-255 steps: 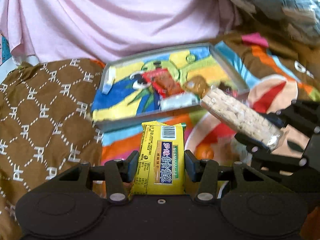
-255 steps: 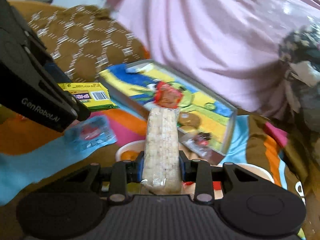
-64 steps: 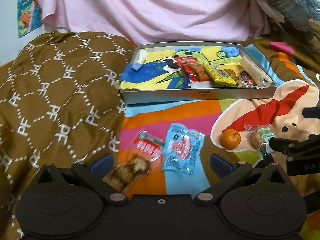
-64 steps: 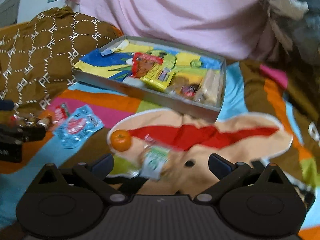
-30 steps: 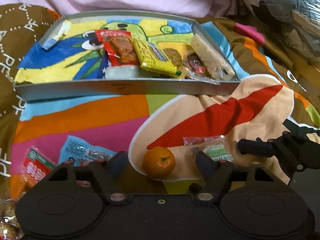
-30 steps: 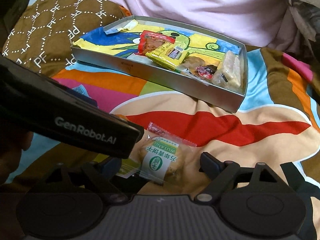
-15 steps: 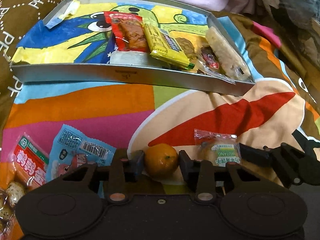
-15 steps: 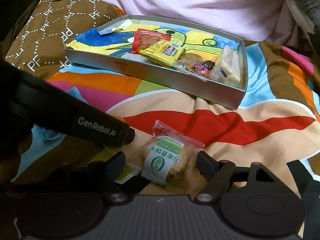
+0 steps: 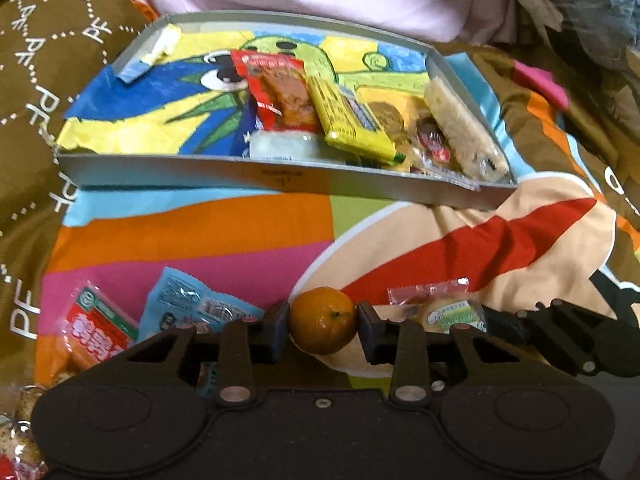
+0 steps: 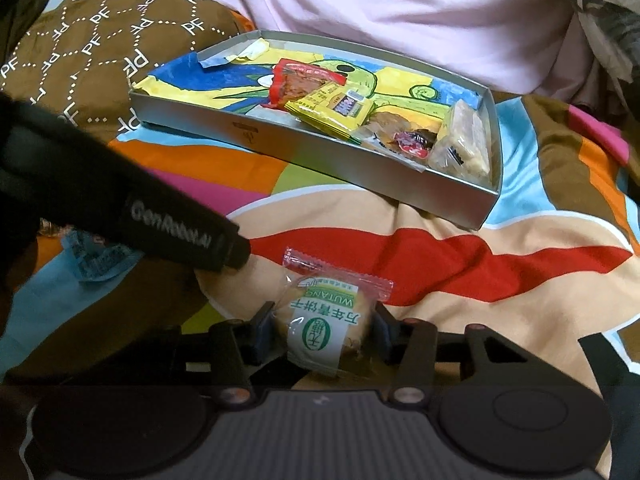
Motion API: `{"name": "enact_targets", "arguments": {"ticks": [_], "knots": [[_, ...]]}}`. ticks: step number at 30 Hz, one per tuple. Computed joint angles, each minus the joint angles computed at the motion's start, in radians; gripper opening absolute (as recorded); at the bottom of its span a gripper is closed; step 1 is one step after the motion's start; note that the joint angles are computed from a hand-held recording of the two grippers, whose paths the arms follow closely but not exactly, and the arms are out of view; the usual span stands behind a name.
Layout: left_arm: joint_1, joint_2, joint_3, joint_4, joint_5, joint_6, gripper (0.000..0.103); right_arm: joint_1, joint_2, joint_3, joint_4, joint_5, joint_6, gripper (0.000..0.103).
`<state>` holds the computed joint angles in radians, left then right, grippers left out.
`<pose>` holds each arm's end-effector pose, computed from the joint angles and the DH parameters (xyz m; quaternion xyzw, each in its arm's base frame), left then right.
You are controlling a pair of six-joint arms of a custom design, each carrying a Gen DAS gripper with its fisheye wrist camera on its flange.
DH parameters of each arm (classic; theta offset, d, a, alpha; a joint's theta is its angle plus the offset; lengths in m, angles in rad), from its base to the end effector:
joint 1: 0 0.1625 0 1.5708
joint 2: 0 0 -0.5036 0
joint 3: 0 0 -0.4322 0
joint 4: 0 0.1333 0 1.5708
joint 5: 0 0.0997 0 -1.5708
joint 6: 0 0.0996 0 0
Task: Organize snacks
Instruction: 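Close the left gripper on the mandarin while the right gripper grasps the wrapped biscuit, then carry the mandarin and biscuit into the tray and release both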
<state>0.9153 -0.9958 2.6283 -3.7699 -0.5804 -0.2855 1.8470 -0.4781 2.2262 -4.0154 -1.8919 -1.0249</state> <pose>-0.0481 -0.4179 0.1612 0.0248 0.8548 -0.4261 0.2952 0.2365 -0.4610 -0.0398 0.5185 -0.7714 0.2586 0.2630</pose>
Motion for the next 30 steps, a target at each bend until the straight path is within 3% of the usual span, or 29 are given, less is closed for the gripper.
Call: {"name": "enact_targets", "arguments": {"ticks": [4,12,19,24,27,30], "knots": [[-0.029,-0.011,0.012,-0.015,0.035,0.016,0.038,0.000,0.005,0.011,-0.038,0.019,-0.018,0.053],[-0.075,-0.050,0.007,-0.034,0.154,0.033,0.038,-0.031,0.004,0.053,-0.148,0.202,-0.019,0.053],[-0.063,-0.029,-0.067,-0.228,0.230,0.224,0.038,-0.045,0.058,0.008,-0.301,0.317,-0.014,0.054],[-0.023,0.000,-0.150,-0.347,0.233,0.385,0.038,-0.038,0.099,-0.065,-0.385,0.384,-0.009,0.054],[0.013,0.003,-0.197,-0.360,0.211,0.415,0.038,-0.034,0.123,-0.123,-0.408,0.425,-0.024,0.054],[0.049,0.009,-0.237,-0.348,0.182,0.422,0.038,-0.027,0.137,-0.179,-0.377,0.407,0.006,0.054]]}}
